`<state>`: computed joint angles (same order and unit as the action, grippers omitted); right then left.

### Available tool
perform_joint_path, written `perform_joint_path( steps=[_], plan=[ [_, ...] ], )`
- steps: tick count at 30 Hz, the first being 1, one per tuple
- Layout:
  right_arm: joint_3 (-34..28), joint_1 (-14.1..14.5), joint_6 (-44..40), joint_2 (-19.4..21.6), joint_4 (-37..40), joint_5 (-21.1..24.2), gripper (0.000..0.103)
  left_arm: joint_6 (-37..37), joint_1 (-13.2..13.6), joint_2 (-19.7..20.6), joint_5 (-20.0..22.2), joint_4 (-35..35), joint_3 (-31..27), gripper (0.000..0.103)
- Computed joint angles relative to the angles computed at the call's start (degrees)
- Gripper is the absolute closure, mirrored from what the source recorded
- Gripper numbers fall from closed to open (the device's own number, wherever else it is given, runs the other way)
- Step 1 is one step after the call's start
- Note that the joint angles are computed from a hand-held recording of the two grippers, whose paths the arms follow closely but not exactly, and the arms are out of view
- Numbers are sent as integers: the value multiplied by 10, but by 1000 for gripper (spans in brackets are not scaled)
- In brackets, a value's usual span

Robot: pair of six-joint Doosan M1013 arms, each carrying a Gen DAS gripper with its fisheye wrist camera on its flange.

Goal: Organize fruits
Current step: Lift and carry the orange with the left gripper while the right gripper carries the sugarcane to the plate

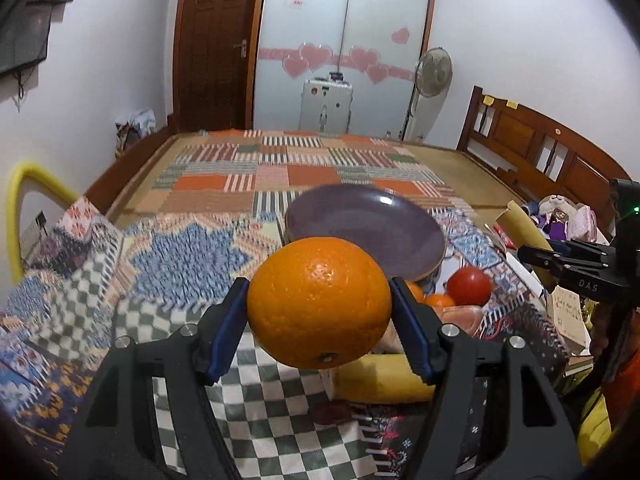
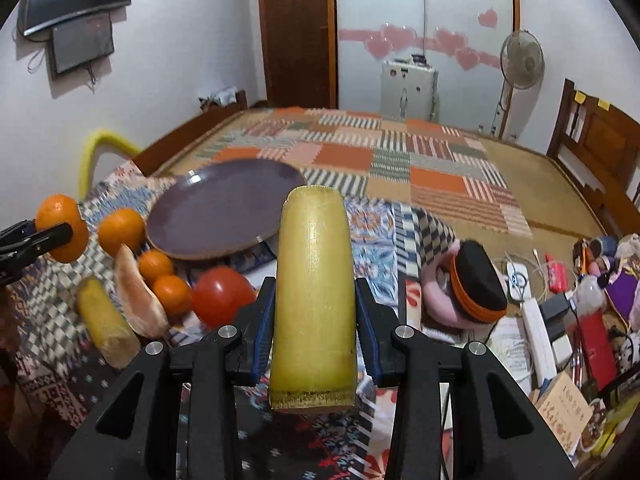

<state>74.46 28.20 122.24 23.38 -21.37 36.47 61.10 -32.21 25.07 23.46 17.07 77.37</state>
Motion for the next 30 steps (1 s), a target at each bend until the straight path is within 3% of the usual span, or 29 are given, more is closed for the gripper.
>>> perform_joint_path(
  steps=[18, 30],
  plan=[
    [-43, 2, -13, 25, 6, -58, 69, 29, 2, 28, 4, 9, -72, 34],
    [-109, -2, -51, 69, 24, -33, 69, 84, 10, 76, 56, -37, -146, 34]
  ],
)
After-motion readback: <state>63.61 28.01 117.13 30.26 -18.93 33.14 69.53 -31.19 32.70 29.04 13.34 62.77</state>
